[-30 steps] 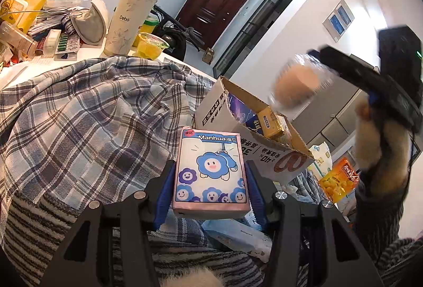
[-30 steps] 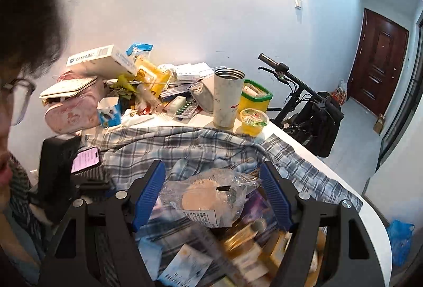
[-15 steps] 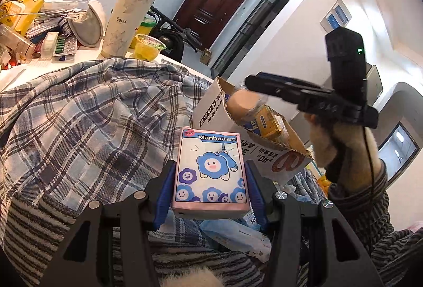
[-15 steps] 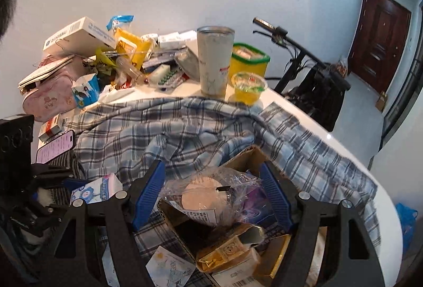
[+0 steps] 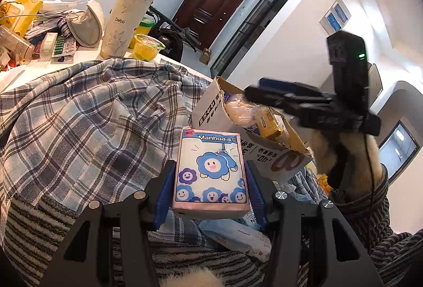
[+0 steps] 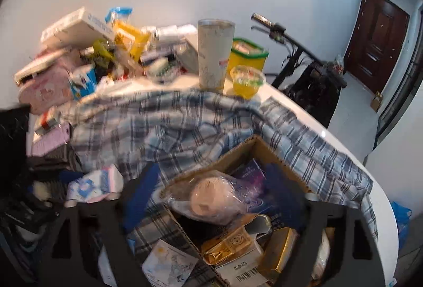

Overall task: Organize objects
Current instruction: 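Lower the bagged sponge into the cardboard box and open the right tool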

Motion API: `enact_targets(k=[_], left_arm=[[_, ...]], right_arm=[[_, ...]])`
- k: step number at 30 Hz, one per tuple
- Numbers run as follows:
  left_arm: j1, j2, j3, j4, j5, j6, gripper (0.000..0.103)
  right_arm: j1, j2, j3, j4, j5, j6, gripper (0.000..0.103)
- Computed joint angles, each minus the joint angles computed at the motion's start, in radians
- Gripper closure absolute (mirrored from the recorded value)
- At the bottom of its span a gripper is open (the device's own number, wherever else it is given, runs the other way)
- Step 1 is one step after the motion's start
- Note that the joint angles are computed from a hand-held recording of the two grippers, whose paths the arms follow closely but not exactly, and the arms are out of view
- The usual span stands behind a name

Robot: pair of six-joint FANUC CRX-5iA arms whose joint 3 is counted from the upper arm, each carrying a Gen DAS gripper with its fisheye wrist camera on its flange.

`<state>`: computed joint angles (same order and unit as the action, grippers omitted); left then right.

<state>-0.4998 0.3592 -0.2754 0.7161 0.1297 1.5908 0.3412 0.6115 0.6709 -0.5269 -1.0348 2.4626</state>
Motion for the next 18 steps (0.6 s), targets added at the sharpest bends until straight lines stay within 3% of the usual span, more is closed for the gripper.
enact_targets(k=[6, 9, 12, 16, 18], left_arm=[[0.004, -0.002, 0.011, -0.056, -0.003, 0.029, 0.050], [0.009, -0.001, 0.022, -0.098, -0.010, 0.053, 0.050], [0.031, -0.010, 0.044, -0.274, -0.013, 0.221, 0.050], [0.004, -0.010, 0.023, -0.161, 0.038, 0.092, 0.050], [-0.002, -0.007, 0.031, -0.155, 0.049, 0.072, 0.050]], right_arm=[[-0.057, -0.089, -0.068, -0.122, 0.053, 0.047, 0.008], [-0.093, -0.133, -0.117, -0.186, 0.068, 0.071, 0.001], [-0.142, -0.173, -0.176, -0.264, 0.059, 0.110, 0.001], [-0.216, -0.229, -0.278, -0.381, 0.045, 0.240, 0.001], [-0.247, -0.248, -0.320, -0.409, 0.034, 0.272, 0.001]])
